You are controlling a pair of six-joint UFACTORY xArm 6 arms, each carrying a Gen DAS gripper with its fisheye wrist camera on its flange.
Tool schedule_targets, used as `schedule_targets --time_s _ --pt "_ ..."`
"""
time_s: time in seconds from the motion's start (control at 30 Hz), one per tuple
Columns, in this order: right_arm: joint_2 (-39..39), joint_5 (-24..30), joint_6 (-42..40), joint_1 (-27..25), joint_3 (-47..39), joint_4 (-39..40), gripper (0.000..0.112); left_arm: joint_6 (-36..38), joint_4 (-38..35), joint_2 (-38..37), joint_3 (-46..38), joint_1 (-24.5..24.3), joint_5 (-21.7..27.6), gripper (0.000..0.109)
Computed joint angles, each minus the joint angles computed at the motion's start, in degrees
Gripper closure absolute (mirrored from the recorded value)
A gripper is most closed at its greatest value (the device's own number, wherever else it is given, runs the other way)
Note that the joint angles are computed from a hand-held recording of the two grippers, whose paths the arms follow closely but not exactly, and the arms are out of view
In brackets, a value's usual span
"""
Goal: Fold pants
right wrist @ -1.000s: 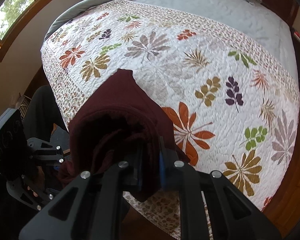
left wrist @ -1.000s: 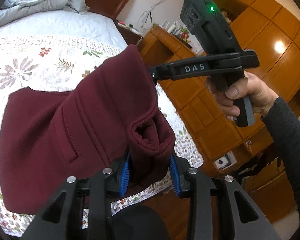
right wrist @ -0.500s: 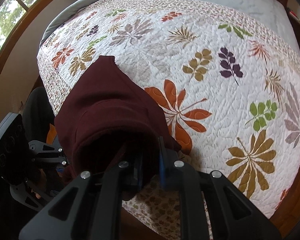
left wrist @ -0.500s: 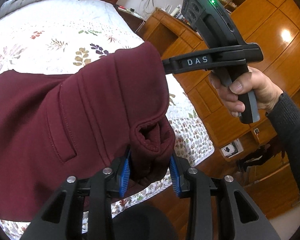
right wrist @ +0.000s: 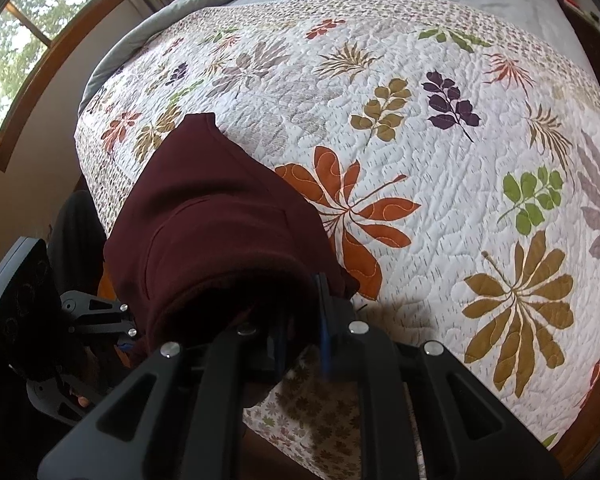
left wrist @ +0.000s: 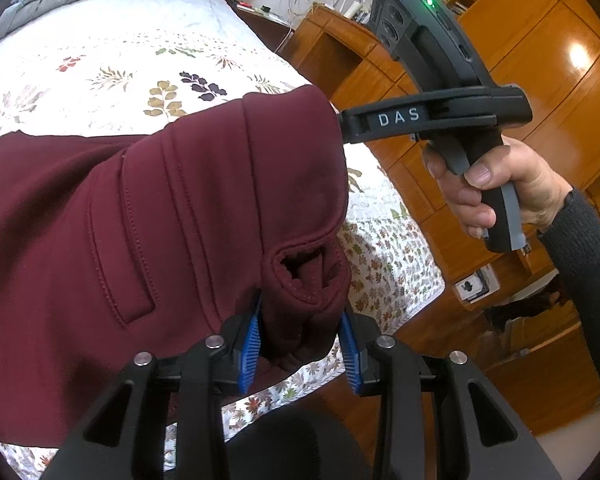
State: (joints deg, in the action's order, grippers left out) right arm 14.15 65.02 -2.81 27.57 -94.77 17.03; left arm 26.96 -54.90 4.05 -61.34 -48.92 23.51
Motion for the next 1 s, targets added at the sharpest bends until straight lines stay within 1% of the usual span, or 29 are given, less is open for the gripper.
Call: schedule_targets --time_s 0.03,0.1,0.17,0.2,0.23,0.3,0.37,0.4,0.43,0.47,0.5,0.53,0.57,0.6,0.63,0.7,0.73,0.8,0.83,0.93,0.97,1.0 --pt "-0.36 -0.28 1.00 0.04 0.54 -0.41 0.095 -0.22 0.27 -0.15 0.16 -0.08 -0.12 0.071" --pt "-1.47 -1.17 2.51 0.03 2.10 -0.85 0.089 0.47 -0.19 -0.80 0.48 -0.09 0.40 0.055" --pt "-2.96 -1.87 5.11 -0.05 4.03 -1.98 0.081 1.57 -1.04 -1.76 1.15 -0.17 0.34 0.049" --pt "-4.36 -2.41 7.52 -0.25 5.90 -2.63 0.066 1.66 -1.11 -2.48 1.67 -0.14 0.32 0.043" --pt "-6.40 -3.87 10.15 -0.48 8.67 -3.68 0.058 1.41 -1.00 -3.38 2.40 -0.03 0.07 0.040" --pt "-10.45 -7.09 13.95 -1.30 14.23 -3.65 0.058 1.82 -2.38 -5.57 3.86 0.94 1.01 0.038" --pt "-16.26 -12.83 18.38 -2.12 22.07 -1.89 0.053 5.60 -6.96 -8.69 5.52 3.35 4.48 0.037" --pt "-20.78 -17.22 20.83 -2.68 27.86 1.11 0.047 8.35 -9.71 -11.01 7.01 5.18 5.73 0.032" --pt "-23.45 -20.83 20.88 -2.87 31.73 4.61 0.040 11.29 -12.18 -13.30 8.60 7.33 6.28 0.030" --pt "-27.89 -26.83 20.74 -2.53 37.66 10.50 0.036 13.36 -13.74 -14.26 9.27 8.91 6.38 0.029" --pt "-30.15 -31.24 18.47 -1.61 41.19 16.50 0.029 15.70 -15.36 -15.55 10.16 11.37 6.07 0.027" --pt "-32.27 -35.60 16.19 0.09 44.43 22.49 0.023 18.15 -17.22 -15.91 10.37 14.02 6.16 0.027" --pt "-33.46 -39.65 13.36 2.30 46.90 28.49 0.022 20.08 -18.81 -15.36 9.94 16.66 6.88 0.026" --pt "-33.16 -41.51 9.00 3.46 47.57 34.48 0.022 19.83 -18.47 -14.15 8.98 18.62 7.71 0.026" --pt "-32.37 -43.16 6.31 4.81 48.03 38.75 0.022 19.30 -18.12 -12.39 7.60 20.78 9.22 0.026" --pt "-29.36 -44.89 3.83 6.90 47.83 44.16 0.022 18.44 -18.21 -7.94 4.16 25.22 14.01 0.026" --pt "-27.49 -44.77 1.80 7.37 47.08 47.45 0.022 17.83 -17.83 -6.19 2.84 26.43 15.83 0.026" --pt "-24.69 -45.65 -2.88 8.10 45.61 54.40 0.022 17.34 -18.70 -1.56 -0.32 29.20 21.37 0.026" --pt "-23.30 -46.34 -4.25 8.37 44.72 56.50 0.022 16.90 -19.70 0.63 -1.62 30.17 24.20 0.026" --pt "-20.34 -45.23 -1.82 7.85 42.67 54.94 0.021 15.99 -24.44 6.57 -4.67 32.55 30.43 0.026" --pt "-19.58 -45.08 -3.40 7.91 41.95 56.50 0.024 16.12 -25.76 7.37 -4.75 32.71 30.69 0.026" --pt "-18.86 -44.29 -3.55 7.85 41.09 55.72 0.042 16.66 -26.92 7.96 -4.78 32.85 30.97 0.026"
